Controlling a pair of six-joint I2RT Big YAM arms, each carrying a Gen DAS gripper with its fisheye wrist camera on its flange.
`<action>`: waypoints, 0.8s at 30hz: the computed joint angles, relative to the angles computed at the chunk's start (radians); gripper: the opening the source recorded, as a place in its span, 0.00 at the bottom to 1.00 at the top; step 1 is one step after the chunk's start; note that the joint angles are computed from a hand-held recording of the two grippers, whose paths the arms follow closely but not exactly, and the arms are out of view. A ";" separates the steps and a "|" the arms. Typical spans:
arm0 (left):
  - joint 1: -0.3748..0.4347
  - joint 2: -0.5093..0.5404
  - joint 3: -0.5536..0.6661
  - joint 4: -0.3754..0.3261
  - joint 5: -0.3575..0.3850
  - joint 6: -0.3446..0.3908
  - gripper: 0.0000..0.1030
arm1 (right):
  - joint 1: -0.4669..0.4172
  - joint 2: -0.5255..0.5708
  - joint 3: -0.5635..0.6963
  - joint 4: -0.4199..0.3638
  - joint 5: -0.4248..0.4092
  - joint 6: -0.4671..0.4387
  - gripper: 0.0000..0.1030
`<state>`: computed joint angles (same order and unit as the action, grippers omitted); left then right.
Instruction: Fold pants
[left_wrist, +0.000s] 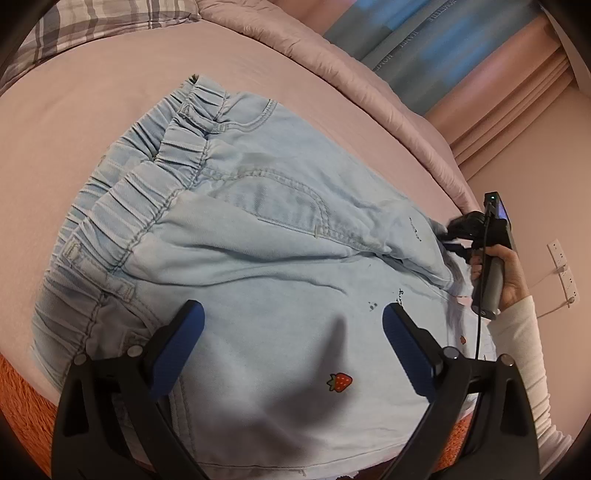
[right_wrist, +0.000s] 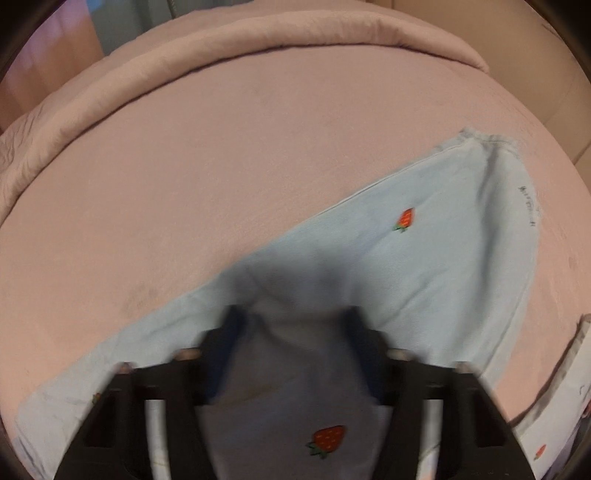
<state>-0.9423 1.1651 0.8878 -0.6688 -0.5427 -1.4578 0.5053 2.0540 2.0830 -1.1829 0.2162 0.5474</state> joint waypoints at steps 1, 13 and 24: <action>0.000 0.000 0.000 0.001 0.000 0.001 0.95 | -0.004 -0.018 -0.027 0.020 -0.022 -0.015 0.09; 0.041 0.007 0.026 -0.029 0.067 0.001 0.94 | -0.003 -0.546 -0.670 0.510 -0.072 -0.055 0.02; 0.059 0.057 0.160 -0.237 0.005 -0.044 0.83 | 0.002 -0.738 -0.961 0.549 -0.178 -0.118 0.02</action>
<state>-0.8836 1.2225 1.0478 -0.9061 -0.5378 -1.5018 0.5074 1.3160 1.1221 -0.6336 0.0382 0.4292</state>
